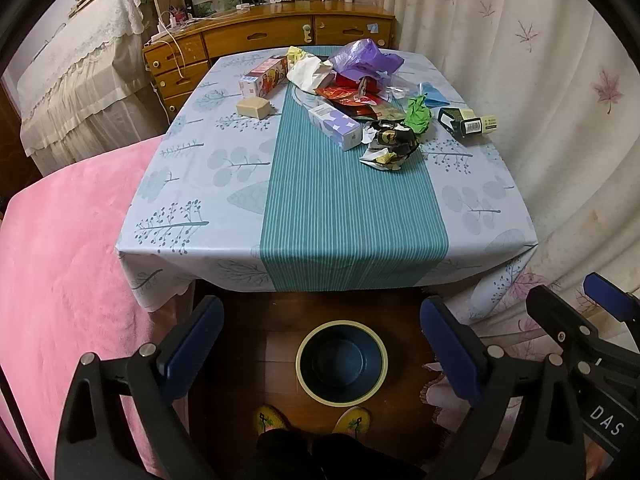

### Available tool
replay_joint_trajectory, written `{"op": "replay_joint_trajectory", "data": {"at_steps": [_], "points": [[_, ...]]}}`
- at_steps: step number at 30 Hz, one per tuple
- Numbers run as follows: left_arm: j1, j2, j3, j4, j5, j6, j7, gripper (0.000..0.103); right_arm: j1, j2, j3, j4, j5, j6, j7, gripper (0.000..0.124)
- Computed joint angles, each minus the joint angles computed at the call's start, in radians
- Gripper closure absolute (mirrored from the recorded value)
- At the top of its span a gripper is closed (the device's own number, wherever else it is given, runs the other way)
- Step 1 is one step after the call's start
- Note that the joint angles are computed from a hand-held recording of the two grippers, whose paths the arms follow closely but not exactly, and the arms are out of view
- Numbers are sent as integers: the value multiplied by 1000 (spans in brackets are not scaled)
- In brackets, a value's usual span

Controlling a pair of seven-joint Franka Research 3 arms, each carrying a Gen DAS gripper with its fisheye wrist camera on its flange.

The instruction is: Collect trash

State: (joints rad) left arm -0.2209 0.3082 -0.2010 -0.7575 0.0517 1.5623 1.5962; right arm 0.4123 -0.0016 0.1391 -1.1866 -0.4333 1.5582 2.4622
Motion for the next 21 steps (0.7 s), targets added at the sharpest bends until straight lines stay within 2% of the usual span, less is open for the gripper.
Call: {"op": "replay_joint_trajectory", "data": {"at_steps": [7, 10, 14, 21], "points": [[1, -3, -1, -7, -1, 5, -1, 6, 9, 18, -1, 28, -7, -16, 5, 41], [0, -5, 0, -10, 1, 7, -1, 6, 6, -10, -2, -32, -1, 20, 11, 41], [1, -5, 0, -10, 1, 7, -2, 6, 3, -5, 3, -21, -1, 15, 11, 41], [-1, 23, 2, 44, 2, -17, 7, 6, 5, 1, 3, -11, -2, 10, 9, 41]]}}
